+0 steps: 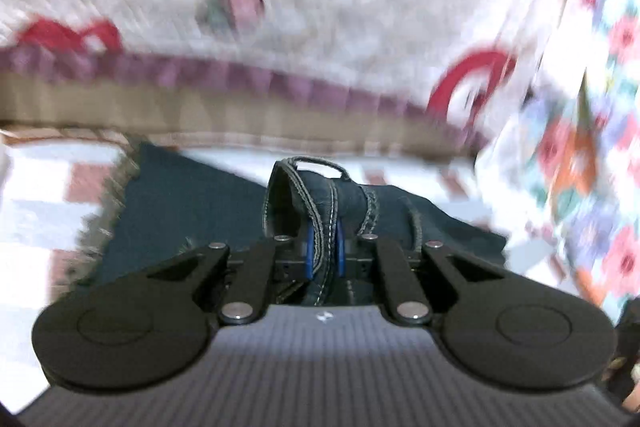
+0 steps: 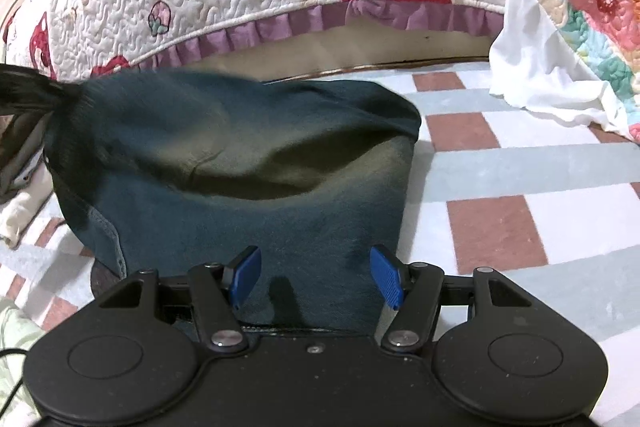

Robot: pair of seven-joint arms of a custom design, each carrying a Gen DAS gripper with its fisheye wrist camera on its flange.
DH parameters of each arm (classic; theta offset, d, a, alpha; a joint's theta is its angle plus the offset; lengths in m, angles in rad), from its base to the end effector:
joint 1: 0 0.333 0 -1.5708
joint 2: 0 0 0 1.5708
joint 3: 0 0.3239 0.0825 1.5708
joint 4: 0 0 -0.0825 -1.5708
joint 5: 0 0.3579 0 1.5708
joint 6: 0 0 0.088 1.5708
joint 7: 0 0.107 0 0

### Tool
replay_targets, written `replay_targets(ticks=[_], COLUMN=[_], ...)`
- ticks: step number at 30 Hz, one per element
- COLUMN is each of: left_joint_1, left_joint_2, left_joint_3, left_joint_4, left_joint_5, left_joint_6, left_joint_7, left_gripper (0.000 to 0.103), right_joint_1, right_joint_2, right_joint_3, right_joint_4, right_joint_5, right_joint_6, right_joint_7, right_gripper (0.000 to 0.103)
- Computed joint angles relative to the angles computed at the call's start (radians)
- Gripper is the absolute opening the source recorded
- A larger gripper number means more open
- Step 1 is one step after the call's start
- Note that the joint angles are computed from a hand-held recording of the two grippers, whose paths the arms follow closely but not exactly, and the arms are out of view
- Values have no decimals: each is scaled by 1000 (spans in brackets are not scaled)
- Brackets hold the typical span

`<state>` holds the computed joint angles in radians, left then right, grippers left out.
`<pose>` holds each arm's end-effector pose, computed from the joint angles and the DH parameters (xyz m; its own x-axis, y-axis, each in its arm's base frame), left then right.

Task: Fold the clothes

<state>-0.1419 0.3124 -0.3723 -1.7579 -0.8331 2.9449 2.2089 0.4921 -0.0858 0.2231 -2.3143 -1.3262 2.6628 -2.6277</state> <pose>0.6093 -0.2538 0.5037 -0.4581 -0.8214 0.3397 -0.6443 0.0435 -0.7635 0.3581 0.3500 0.4304 -0.1303 -0.9549 -0.2668 -0.6136 0.2890 -0.7348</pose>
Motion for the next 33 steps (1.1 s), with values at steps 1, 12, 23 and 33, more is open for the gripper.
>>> replay_targets(ticks=[1,12,23,33], left_joint_1=[7,-230,-74,-124], left_joint_2=[-32,124,88,64], left_joint_3=[0,332,185,251], left_joint_4=[-40,-74,-128,-166], left_joint_5=[-3,583,571,620], left_joint_6=[19,45,40,85], left_joint_7=[10,-603,-625,-694], left_gripper=[9,20,24,43], right_joint_1=[-2,-15,-163,-153], right_joint_2=[-3,10,174,247], right_joint_3=[-2,-20,-141,-212], right_joint_4=[-1,7,202,245], right_joint_5=[-10,-2,-112,80], right_joint_6=[5,21,289,236], right_joint_7=[11,-23,14,-27], right_gripper=[66,66,64,22])
